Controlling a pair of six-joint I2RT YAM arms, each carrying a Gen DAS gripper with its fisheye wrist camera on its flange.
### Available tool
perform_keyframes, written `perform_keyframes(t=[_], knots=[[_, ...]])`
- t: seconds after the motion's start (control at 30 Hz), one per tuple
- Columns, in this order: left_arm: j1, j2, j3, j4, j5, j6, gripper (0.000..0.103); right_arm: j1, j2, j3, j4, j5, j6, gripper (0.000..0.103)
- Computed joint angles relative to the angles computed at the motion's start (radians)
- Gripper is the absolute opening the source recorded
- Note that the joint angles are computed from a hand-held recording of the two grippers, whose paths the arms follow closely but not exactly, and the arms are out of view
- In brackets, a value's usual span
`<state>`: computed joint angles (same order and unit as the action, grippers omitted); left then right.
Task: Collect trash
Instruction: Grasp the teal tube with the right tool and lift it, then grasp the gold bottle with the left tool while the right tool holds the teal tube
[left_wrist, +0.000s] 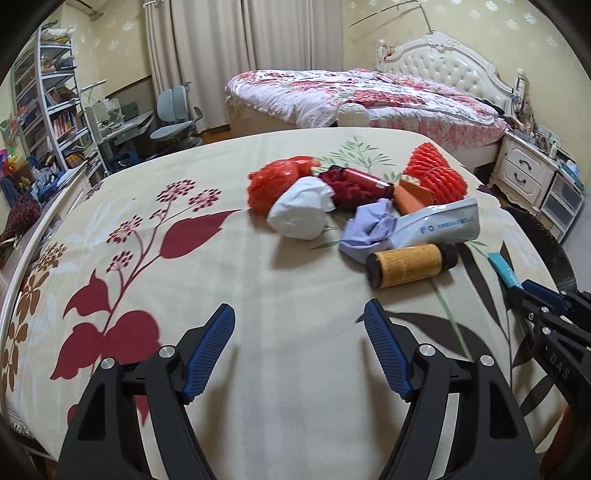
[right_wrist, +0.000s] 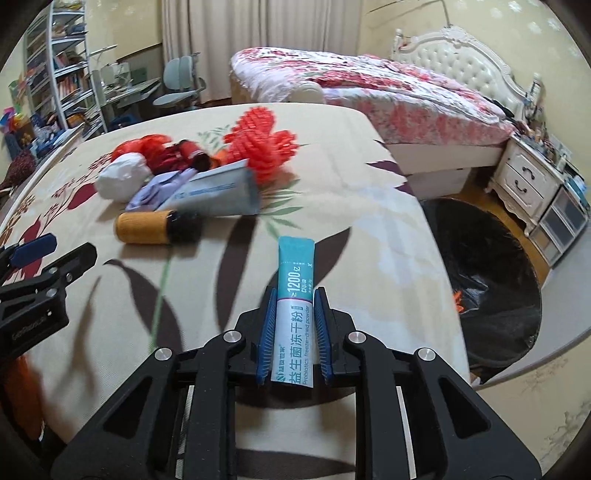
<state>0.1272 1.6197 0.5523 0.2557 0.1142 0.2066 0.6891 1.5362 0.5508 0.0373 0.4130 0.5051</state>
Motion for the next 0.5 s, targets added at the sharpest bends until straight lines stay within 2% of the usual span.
perform_keyframes(t=[0.27,0.5], knots=[[-0.11,0.052,0.052,0.003,-0.043,-0.037,0.076,-0.103,0.011,-0.008,0.055,-0.072,-0.05,0.02],[-0.087,0.078,0.1,-0.044,-0.04,-0.089,0.076,-0.137,0.011,-0.018,0.086,-0.112,-0.066,0.02]])
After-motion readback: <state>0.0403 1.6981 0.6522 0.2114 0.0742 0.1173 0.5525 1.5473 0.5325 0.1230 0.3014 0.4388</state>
